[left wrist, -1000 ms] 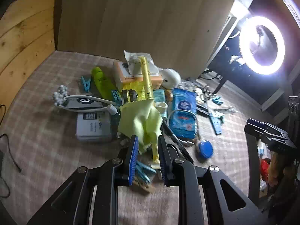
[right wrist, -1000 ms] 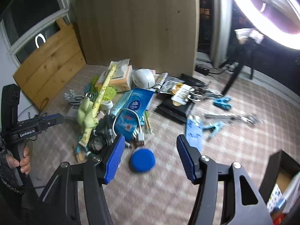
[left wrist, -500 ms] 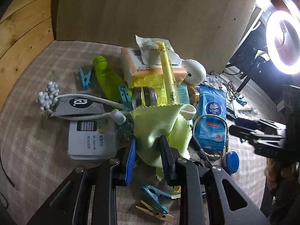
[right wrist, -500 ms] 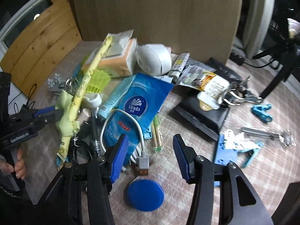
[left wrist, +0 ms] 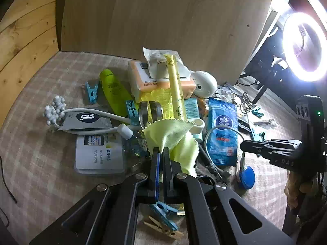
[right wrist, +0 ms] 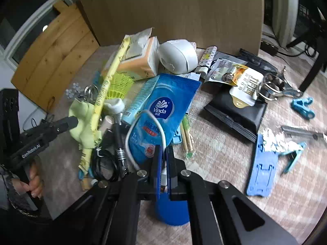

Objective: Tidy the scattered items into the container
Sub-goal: 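Grasp the yellow-green cloth with left gripper while right reaches toward the cable, then carry cloth and cable to the tray and open both grippers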

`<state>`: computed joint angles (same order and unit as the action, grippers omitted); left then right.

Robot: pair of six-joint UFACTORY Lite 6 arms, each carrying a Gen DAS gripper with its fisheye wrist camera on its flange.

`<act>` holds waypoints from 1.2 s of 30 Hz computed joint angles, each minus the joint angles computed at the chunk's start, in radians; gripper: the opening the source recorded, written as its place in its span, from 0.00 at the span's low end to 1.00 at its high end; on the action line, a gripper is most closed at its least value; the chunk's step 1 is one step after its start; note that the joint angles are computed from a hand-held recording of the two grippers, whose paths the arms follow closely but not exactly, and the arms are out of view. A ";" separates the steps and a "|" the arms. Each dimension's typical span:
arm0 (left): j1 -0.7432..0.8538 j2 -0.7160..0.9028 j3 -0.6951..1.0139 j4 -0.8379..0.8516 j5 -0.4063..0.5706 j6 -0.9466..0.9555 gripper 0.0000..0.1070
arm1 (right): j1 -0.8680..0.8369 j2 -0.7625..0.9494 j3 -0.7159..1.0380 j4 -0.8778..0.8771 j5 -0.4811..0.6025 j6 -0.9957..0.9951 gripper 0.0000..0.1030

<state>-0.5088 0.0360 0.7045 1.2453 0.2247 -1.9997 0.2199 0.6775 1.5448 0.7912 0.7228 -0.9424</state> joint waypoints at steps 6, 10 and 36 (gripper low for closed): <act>-0.039 -0.133 -0.054 -0.067 0.033 0.033 0.01 | -0.074 -0.105 -0.090 0.139 0.061 -0.098 0.04; -0.064 -0.235 -0.080 -0.138 0.071 0.093 0.01 | -0.104 -0.177 -0.121 0.200 0.109 -0.128 0.04; -0.516 0.222 0.697 -0.486 0.209 0.562 0.01 | -1.065 -0.697 -0.435 0.158 0.464 -0.338 0.04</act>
